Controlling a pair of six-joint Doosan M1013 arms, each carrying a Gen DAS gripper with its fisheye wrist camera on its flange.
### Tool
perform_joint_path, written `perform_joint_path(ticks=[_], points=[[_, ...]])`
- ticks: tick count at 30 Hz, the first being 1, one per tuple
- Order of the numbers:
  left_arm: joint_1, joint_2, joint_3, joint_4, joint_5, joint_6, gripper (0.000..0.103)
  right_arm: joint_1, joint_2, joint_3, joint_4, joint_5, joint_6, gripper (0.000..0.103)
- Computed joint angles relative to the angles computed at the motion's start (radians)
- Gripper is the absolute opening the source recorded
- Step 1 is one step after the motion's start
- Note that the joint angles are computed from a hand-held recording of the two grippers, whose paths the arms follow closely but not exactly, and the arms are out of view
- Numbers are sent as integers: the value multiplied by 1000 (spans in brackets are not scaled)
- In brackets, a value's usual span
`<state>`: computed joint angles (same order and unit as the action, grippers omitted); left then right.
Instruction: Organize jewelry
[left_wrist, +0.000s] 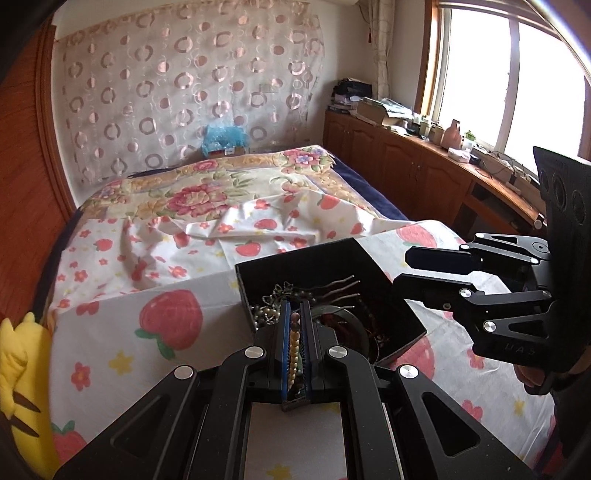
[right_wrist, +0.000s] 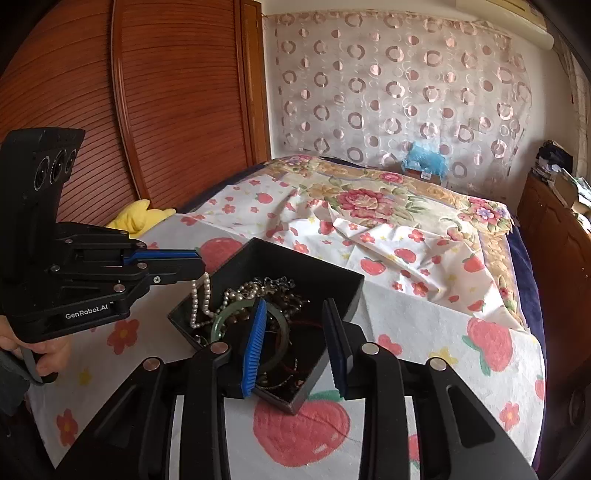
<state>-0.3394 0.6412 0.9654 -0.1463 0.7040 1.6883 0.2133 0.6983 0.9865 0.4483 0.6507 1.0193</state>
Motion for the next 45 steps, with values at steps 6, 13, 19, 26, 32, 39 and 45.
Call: perform_joint_path(ticks=[6,13,19,26,32,39,45], points=[[-8,6,-17,-8,5,13,4,-4,-17,31,-10,-24,16,35],[-11,-6,10,11,-17,-27,21,-11,-43,82,-16,-64,51,35],[-15,-43,83,87,-66,-121,49,-5,-73,146,-21,-112,71,35],[-23,-94,173,222,-121,-269,89,9,-109,215,-71,-177,158,46],[-30,-128,228,312,-125,-377,95,25,-145,275,-169,-243,303,75],[-45,-192,314,410,-172,-481,95,49,-210,364,-310,-363,456,100],[-58,-249,377,515,-228,-583,95,63,-260,419,-496,-425,663,100]])
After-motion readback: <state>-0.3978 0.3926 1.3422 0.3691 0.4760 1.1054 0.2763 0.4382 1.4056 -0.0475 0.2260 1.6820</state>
